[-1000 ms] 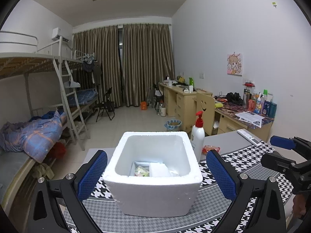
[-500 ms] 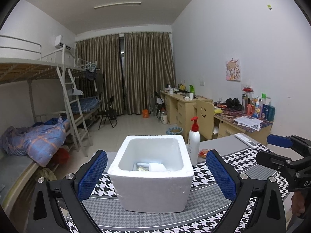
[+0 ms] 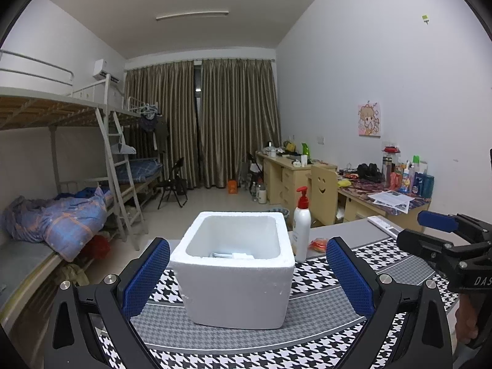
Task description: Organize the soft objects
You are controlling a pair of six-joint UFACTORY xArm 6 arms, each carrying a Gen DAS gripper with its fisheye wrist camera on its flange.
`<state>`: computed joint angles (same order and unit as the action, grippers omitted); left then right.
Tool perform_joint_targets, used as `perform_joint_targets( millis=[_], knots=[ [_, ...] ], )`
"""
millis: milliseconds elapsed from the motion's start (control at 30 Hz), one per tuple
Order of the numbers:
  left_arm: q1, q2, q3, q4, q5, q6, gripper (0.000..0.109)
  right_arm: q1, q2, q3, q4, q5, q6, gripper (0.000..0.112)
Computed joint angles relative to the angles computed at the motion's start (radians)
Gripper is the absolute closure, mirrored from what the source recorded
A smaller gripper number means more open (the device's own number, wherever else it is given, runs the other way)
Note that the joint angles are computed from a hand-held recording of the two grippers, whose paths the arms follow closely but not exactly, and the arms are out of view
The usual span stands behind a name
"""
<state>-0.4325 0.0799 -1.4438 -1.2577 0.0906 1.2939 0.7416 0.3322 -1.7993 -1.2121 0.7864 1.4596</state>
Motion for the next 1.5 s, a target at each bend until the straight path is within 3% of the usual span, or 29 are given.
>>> perform_joint_targets(
  millis=[800, 1033, 1200, 1500],
  knots=[
    [-0.008, -0.044, 0.063, -0.269, -0.012, 0.249, 0.007, 0.042, -0.020, 0.085, -0.167, 0.038, 0.169, 0.010],
    [-0.008, -0.055, 0.079, -0.308, -0.007, 0.285, 0.007, 0.043, -0.022, 0.093, -0.164, 0.049, 0.183, 0.010],
    [-0.011, -0.067, 0.089, -0.405, -0.009, 0.388, 0.007, 0.044, -0.022, 0.099, -0.168, 0.049, 0.192, 0.010],
    [-0.006, -0.075, 0.110, -0.427, 0.000, 0.394, 0.007, 0.047, -0.034, 0.133, -0.181, 0.052, 0.230, 0.010]
  ],
)
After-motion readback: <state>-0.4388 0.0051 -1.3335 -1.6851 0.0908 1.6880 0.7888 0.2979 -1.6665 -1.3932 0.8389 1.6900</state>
